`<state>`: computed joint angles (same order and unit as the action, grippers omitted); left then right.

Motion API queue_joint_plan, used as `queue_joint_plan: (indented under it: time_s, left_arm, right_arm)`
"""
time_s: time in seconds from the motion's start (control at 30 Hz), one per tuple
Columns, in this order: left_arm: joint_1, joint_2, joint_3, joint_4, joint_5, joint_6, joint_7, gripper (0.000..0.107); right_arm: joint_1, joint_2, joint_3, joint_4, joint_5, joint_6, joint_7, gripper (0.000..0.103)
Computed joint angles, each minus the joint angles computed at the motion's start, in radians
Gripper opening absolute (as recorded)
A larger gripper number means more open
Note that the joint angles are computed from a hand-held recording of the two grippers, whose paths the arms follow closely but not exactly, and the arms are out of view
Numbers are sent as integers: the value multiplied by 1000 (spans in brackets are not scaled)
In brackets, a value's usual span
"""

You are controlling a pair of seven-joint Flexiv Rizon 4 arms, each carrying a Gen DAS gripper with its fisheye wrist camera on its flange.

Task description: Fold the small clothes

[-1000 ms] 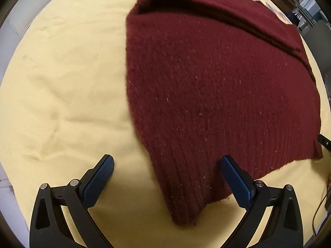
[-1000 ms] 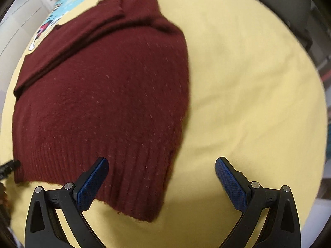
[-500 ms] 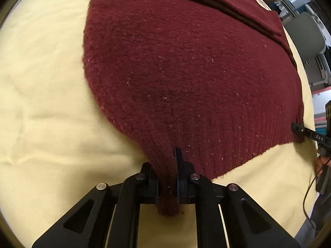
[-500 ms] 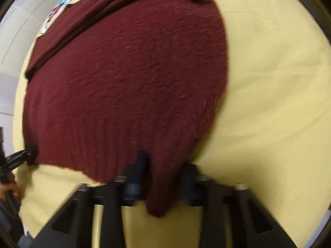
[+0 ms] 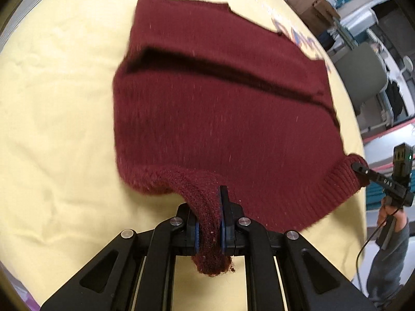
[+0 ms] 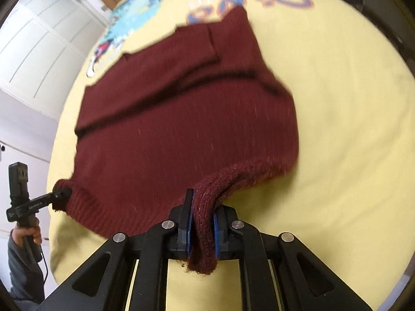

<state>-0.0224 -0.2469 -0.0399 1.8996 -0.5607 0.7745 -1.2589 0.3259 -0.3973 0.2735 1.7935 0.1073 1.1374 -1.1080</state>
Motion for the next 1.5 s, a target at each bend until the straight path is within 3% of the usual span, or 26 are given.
queue_joint_plan:
  time_s: [0.27,0.53,0.7,0.83,0.9,1.03,1.17,1.27,1.3,1.33,1.47,1.5]
  left_arm:
    - [29,-55,-19,-156,-51,42,9,9]
    - [34,-203,-20,-442,60,60,-58,9]
    - [19,-316,16,-601,210,11,-122,9]
    - [6,-423,43,-719,316,-84,-176,10]
    - [2,-468,50,-763,344,-111,-209,11]
    - [-3,-485,53,-757,379,-68,-242,12]
    - [-14,-483,62,-779,417,-106,-256,30]
    - [-27,-465,76,-778,448,-95,-282,48]
    - [-31,-458,78,-775,458,-82,-290,64]
    - [-31,-450,75,-771,460,-76,-293,75]
    - [-28,-418,52,-739,447,-36,-279,77]
    - [-33,-412,52,-732,450,-23,-276,85]
  right_arm:
    - [2,-48,-57,-124,-82,45,11,11]
    - [29,-193,-123,-386,-204,23,103,11]
    - [20,-351,-103,-674,-207,-165,60,11]
    - [26,-502,-91,-919,-191,-371,53,11]
    - [49,-554,-123,-998,-179,-451,48,12]
    - [65,-598,-155,-1056,-173,-515,71,15]
    - [73,-598,-171,-1047,-178,-518,70,35]
    - [80,-565,-193,-991,-195,-462,88,67]
    - [85,-556,-204,-973,-208,-442,100,79]
    - [91,-540,-216,-945,-224,-412,110,81]
    - [108,-494,-228,-871,-282,-332,115,85]
    - [115,-485,-231,-855,-299,-318,112,85]
